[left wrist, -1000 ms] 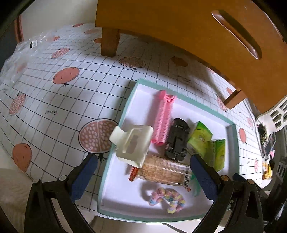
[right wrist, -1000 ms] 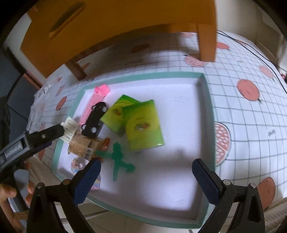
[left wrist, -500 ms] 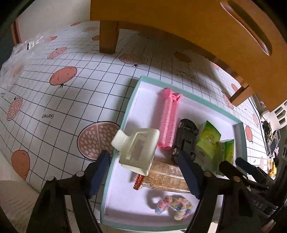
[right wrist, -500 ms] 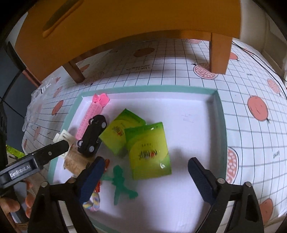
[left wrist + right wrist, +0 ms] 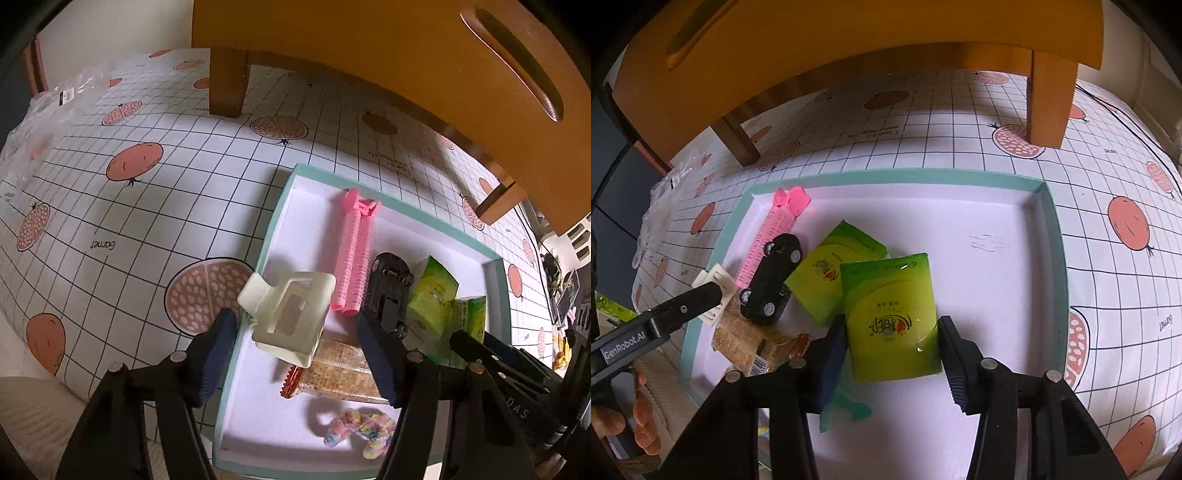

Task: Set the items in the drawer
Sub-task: 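Close the right gripper on a green tea packet while the left grips the cream hair clip, then lift the green tea packet with the right gripper while the left holds the cream clip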

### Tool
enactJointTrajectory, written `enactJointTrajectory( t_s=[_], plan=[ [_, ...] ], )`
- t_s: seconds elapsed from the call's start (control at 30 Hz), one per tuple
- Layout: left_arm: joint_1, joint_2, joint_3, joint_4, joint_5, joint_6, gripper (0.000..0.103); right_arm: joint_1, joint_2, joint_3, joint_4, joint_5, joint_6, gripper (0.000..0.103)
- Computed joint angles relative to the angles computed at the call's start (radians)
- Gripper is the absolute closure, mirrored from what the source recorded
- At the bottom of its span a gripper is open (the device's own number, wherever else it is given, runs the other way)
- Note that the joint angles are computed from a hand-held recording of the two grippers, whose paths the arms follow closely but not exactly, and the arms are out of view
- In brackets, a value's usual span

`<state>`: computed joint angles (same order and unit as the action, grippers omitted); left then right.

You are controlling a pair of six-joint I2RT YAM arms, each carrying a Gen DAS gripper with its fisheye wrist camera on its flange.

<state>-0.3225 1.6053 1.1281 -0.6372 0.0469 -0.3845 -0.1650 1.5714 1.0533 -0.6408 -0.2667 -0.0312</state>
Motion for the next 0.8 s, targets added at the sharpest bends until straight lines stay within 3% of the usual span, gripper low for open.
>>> enactJointTrajectory(
  t_s=[0.47,0.6,0.8],
  plan=[
    [-0.026,-0.033,-0.010,-0.012,0.002,0.027,0.038,-0.036,-0.011,-0.004,-0.037,-0.047,0.050,0.052],
    [0.006,-0.018,-0.015,0.000,0.045,0.006,0.055,-0.039,-0.008,-0.002,-0.040,-0.050,0.044,0.052],
    [-0.004,-0.013,-0.013,0.012,0.057,0.025,0.058,-0.040,-0.010,-0.003,-0.041,-0.050,0.045,0.052]
  ],
)
